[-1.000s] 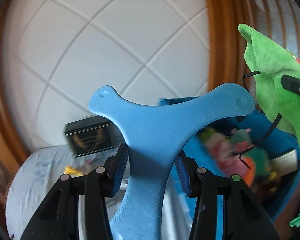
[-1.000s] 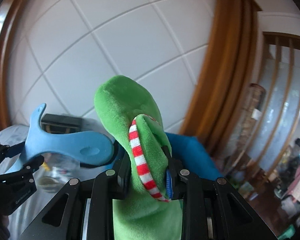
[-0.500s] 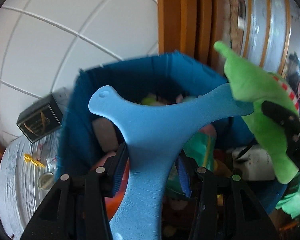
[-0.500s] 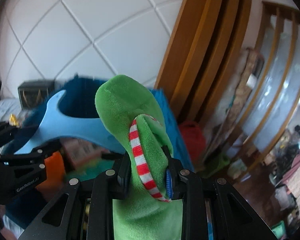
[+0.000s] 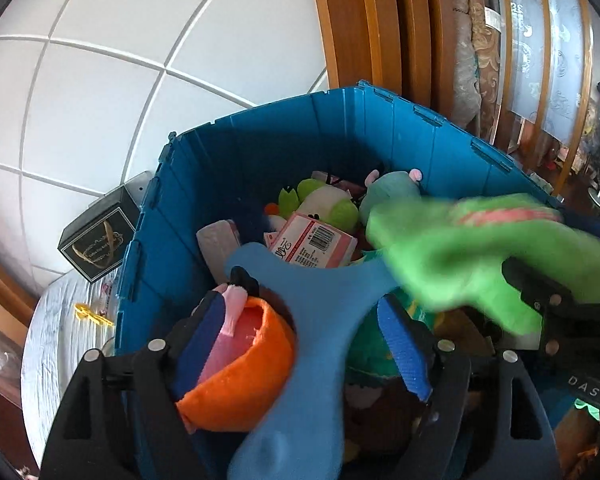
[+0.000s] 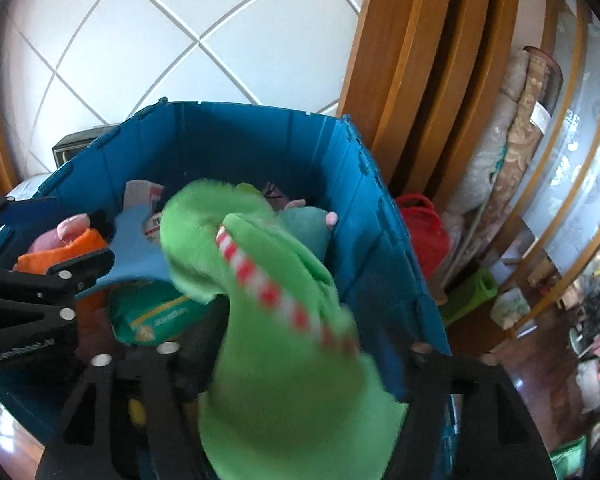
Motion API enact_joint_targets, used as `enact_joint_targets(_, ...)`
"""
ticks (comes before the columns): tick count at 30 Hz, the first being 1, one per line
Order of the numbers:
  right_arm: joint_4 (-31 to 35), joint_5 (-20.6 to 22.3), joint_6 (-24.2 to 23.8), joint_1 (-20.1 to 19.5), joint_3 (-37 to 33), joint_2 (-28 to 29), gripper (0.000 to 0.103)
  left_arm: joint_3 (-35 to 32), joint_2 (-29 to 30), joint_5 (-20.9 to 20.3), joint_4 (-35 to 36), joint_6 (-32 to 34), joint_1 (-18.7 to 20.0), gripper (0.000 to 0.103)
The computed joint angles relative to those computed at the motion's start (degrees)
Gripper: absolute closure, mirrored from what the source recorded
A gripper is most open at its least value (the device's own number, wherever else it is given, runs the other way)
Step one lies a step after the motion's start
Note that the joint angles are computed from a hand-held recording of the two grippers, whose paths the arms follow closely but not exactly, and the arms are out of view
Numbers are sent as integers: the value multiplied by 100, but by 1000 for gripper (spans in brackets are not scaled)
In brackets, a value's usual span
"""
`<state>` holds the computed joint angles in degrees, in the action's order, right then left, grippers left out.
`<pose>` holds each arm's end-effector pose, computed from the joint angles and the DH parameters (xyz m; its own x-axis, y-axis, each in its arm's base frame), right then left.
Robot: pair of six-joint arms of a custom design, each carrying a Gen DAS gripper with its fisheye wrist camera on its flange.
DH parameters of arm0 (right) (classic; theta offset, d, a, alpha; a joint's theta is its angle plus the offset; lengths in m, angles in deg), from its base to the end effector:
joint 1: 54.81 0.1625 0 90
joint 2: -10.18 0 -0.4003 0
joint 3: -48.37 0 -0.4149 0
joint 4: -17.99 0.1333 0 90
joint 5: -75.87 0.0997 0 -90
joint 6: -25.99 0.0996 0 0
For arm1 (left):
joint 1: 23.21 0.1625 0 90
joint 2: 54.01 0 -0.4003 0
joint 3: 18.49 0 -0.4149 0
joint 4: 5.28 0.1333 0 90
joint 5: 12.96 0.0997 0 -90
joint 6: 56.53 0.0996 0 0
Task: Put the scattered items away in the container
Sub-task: 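Lower the foam toy and plush frog into the crate and open both tools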
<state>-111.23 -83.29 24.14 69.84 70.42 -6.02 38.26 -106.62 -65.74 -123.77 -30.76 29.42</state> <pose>0.5447 -0.7174 0.2571 -0.5693 0.1983 0.7978 -0.4935 0.6938 -0.5246 -0.3199 -0.7377 0.4194 -0.4658 0.5716 -0.6755 0.8389 0.5281 -0.1317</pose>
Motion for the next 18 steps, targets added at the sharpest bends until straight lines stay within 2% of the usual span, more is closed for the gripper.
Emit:
enact_joint_targets(1,-159,43,-102,-31,124,-78,25,22,-26,-23,6,-13,3,25)
enact_joint_targets(3,-345,89,-137,-26,361,-204,13,124,-119,-83,-2,-59,17,25)
enact_joint_targets(6,-650,119,-243,14,660,-349,2,295,-249,-120,-89,-115,19,25)
enact_joint_targets(14,-1576,207,-316,161,1827,-931,0,842,-680,-320,-513,-134,5,24)
enact_joint_targets(18,-2095,142,-506,241,2138,-995,0,1166,-961,-452,-832,-121,-3,24)
